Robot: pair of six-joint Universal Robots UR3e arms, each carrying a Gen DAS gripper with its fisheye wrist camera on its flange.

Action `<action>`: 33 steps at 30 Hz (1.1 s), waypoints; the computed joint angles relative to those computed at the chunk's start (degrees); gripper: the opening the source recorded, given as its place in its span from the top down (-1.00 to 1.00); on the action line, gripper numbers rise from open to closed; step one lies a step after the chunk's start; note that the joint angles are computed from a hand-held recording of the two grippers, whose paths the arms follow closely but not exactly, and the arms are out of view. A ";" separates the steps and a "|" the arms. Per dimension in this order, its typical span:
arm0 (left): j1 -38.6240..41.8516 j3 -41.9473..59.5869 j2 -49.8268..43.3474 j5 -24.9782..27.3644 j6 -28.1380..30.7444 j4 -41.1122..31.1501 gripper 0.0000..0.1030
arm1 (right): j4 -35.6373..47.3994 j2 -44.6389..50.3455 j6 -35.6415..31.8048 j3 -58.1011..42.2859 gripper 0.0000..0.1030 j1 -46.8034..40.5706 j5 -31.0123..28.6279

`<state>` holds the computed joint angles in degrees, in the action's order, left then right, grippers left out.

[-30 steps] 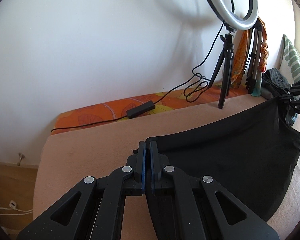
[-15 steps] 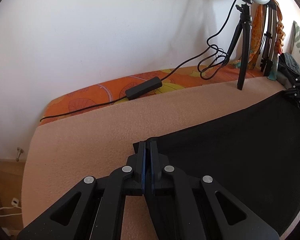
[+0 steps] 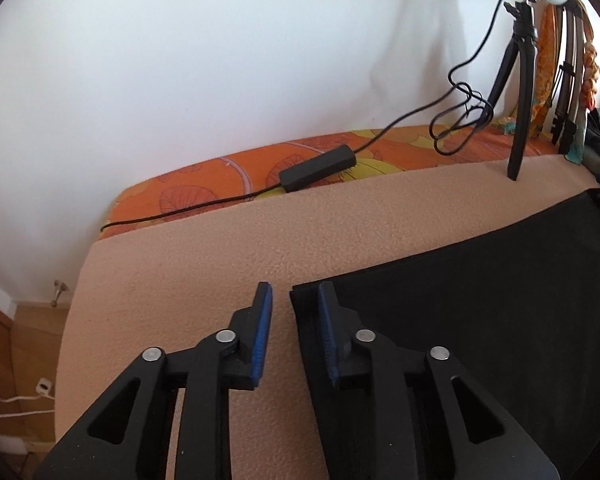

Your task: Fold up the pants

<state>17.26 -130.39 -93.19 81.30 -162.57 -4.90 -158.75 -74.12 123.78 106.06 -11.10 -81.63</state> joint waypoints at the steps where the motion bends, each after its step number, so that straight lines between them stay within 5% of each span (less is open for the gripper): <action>1: 0.93 -0.60 1.50 -0.89 -0.28 -0.52 0.49 | 0.72 -1.16 0.80 0.41 0.28 -0.82 0.63; 9: 7.72 -6.92 26.01 -12.19 1.47 -16.92 0.14 | 13.88 -22.80 2.90 11.74 -0.12 -13.20 16.87; 14: 11.06 -8.85 48.90 -21.23 5.80 -40.40 0.12 | 43.17 -44.84 -8.34 18.58 -0.21 -25.96 30.32; 21: 9.97 -6.85 71.07 -28.91 5.81 -67.48 -0.30 | 85.43 -62.26 -22.56 17.61 -0.39 -40.04 33.16; 26: -12.84 -11.94 60.16 -13.81 -11.10 -46.04 -0.32 | 99.30 -64.98 -25.58 18.07 -0.39 -45.75 30.75; 33: -36.66 -12.68 38.39 1.43 -18.22 -25.79 -0.32 | 91.69 -62.53 -16.48 25.65 -0.39 -40.31 31.01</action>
